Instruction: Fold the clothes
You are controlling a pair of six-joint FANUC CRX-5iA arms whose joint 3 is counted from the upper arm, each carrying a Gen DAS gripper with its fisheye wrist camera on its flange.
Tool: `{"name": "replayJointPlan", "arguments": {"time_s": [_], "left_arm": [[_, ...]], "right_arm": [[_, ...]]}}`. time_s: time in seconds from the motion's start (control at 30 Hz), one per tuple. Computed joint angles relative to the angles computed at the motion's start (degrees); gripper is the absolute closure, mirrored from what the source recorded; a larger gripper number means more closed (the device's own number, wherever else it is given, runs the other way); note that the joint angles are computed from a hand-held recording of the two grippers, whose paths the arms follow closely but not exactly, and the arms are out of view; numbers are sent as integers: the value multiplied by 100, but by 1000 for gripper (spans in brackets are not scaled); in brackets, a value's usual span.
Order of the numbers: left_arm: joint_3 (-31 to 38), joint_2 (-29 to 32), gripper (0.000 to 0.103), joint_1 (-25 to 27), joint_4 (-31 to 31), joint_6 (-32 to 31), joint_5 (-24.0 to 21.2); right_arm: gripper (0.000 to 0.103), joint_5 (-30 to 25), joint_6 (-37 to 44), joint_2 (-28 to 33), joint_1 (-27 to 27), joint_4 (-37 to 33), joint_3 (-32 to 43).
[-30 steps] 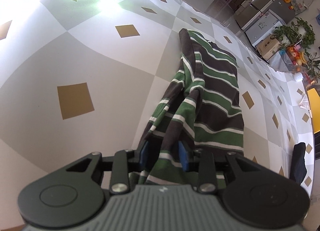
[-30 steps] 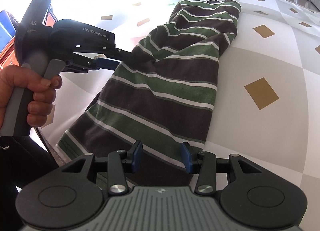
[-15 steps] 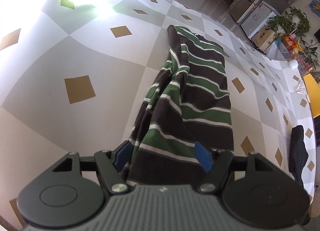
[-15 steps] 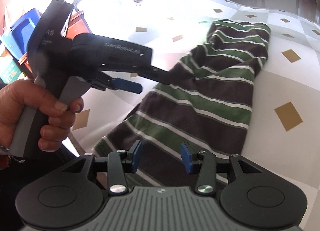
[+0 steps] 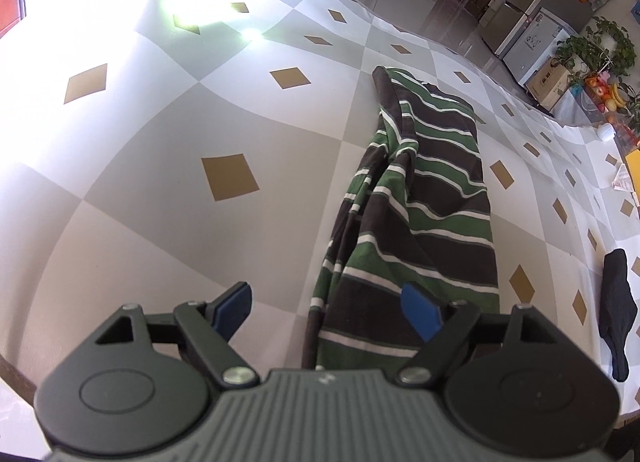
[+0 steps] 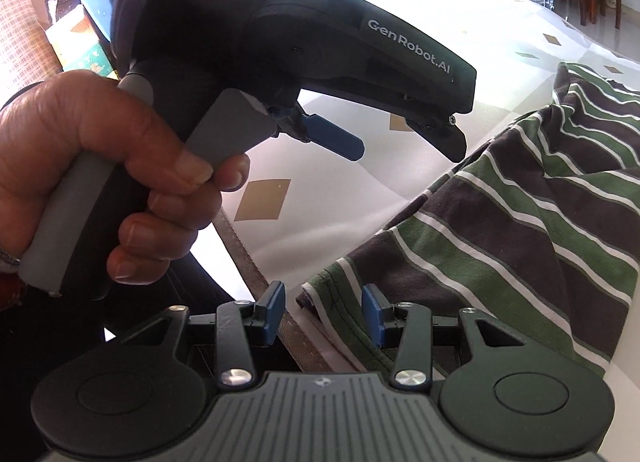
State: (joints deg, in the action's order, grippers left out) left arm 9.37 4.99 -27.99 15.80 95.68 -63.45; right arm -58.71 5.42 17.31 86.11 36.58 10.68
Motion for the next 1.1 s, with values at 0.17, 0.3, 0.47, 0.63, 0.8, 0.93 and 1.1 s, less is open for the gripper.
{"name": "replayJointPlan", "arguments": {"time_s": [0.17,0.3,0.47,0.63,0.8,0.93,1.1], "left_arm": [[27,7,18,20,-114,145,28],[9,7,16,32,-106,197,85],[26,11,14,27,-168,355,186],[80,58,11,-10,-143,406,247],[8,79,9,-49,156,94,399],[27,93,7,-119,226,-132,474],[5,112,6,-128,337,-150,521]], "right_arm": [[76,-317,175,283,-19,66,268],[93,-335,230,275,-7,116,201],[95,243,91,-111,14,367,-280],[94,646,344,-259,-42,114,-472],[76,645,770,-245,-116,-610,-338],[69,271,603,-369,-49,-391,-360],[68,-555,-633,-640,-39,49,-626]]}}
